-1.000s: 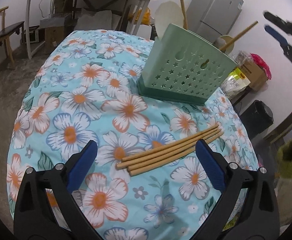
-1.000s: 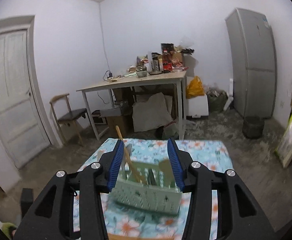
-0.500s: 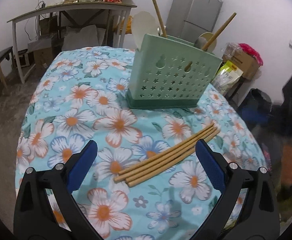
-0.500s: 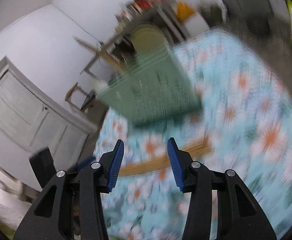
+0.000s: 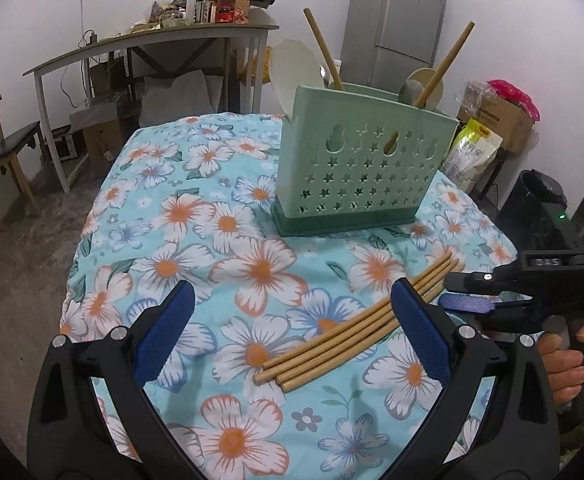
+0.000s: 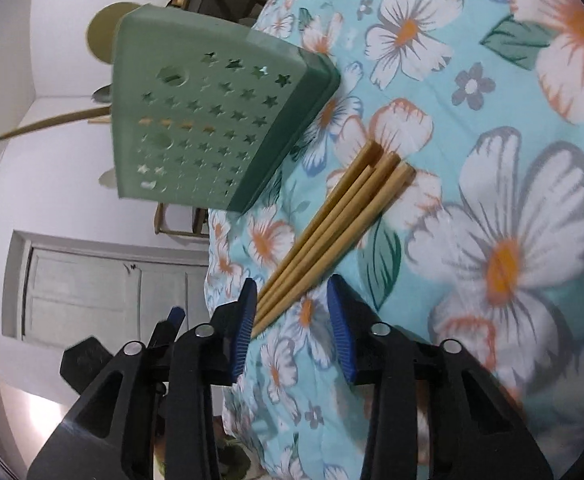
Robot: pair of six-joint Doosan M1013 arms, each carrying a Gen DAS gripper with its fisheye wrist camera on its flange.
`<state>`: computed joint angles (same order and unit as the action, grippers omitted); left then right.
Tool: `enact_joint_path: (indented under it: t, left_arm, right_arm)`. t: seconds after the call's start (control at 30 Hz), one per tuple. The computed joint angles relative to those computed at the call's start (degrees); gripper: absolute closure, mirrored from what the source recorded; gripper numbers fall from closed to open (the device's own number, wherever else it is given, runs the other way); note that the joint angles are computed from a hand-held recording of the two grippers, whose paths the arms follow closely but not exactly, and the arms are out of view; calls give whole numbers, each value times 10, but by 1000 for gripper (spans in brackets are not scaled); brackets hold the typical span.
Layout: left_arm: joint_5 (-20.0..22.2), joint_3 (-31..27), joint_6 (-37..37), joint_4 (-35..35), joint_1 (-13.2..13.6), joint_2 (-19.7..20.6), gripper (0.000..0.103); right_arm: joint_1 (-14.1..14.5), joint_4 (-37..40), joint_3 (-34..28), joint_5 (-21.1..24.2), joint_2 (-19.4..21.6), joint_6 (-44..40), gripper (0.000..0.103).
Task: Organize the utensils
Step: 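Move the right tool back down to the remaining chopsticks, then grasp a chopstick with the left tool while the right tool closes on another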
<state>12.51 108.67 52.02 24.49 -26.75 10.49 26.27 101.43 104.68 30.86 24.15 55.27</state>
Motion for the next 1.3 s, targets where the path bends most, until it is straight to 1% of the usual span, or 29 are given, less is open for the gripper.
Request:
enact_joint_path:
  t: [0.03, 0.1, 0.13, 0.2, 0.37, 0.47, 0.5, 0.53, 0.63, 0.67, 0.7, 0.73, 0.8, 0.83, 0.87, 0.97, 1.07, 1.13, 1.23, 1.27, 1.3]
  left_arm:
    - [-2, 1, -3, 2, 1, -1, 8]
    - [-5, 3, 5, -10, 2, -2, 8]
    - [-6, 4, 8, -13, 2, -3, 9]
    - [-11, 7, 23, -31, 4, -5, 9]
    - [-21, 10, 38, -43, 6, -9, 12]
    - [-27, 12, 37, -45, 8, -12, 13]
    - [-29, 12, 37, -44, 8, -13, 14]
    - [-29, 12, 37, -44, 8, -13, 14]
    - [-32, 14, 54, -64, 9, -14, 14]
    - [-32, 14, 62, -73, 9, -14, 14]
    - [-33, 14, 73, -85, 9, -14, 14]
    - [-34, 15, 79, -91, 9, -15, 14]
    - [-36, 16, 85, -96, 8, -16, 17]
    - [-36, 17, 87, -96, 8, -16, 18]
    - [-35, 17, 86, -93, 8, -17, 18]
    - [-36, 17, 84, -88, 9, -18, 20]
    - [-31, 12, 116, -120, 12, -15, 25]
    - [-24, 6, 178, -179, 14, -11, 28]
    - [-13, -5, 234, -220, 11, -2, 33]
    - [-8, -9, 247, -226, 9, 1, 37]
    - [4, -17, 280, -244, 5, 8, 41]
  right_arm:
    - [0, 2, -1, -1, 2, 2, 81]
    - [0, 22, 0, -2, 8, 1, 87]
    - [2, 29, 3, -4, 8, -2, 90]
    - [3, 41, 6, -10, 8, -7, 92]
    - [2, 68, 11, -4, 8, -5, 91]
    - [-4, 81, 20, 6, 7, -4, 86]
    - [-4, 81, 21, 7, 6, -1, 83]
    - [-5, 79, 22, 7, 3, 1, 79]
    - [-1, 26, 9, -14, 0, 46, 76]
    - [1, 17, 4, -22, 1, 55, 76]
    - [3, 11, 3, -31, 1, 58, 79]
    - [5, -5, 1, -44, 0, 74, 85]
    - [6, -9, 2, -51, 1, 85, 92]
    - [5, 18, 8, -47, 0, 66, 92]
    - [5, 27, 10, -44, 0, 59, 92]
    - [4, 23, 12, -38, -3, 61, 92]
    - [1, 16, 16, -24, -6, 66, 92]
    - [-1, 0, 15, -14, -7, 77, 92]
    - [-10, -25, 23, 12, -15, 81, 92]
    - [-12, -31, 25, 14, -17, 82, 92]
    - [-14, -35, 29, 20, -19, 81, 92]
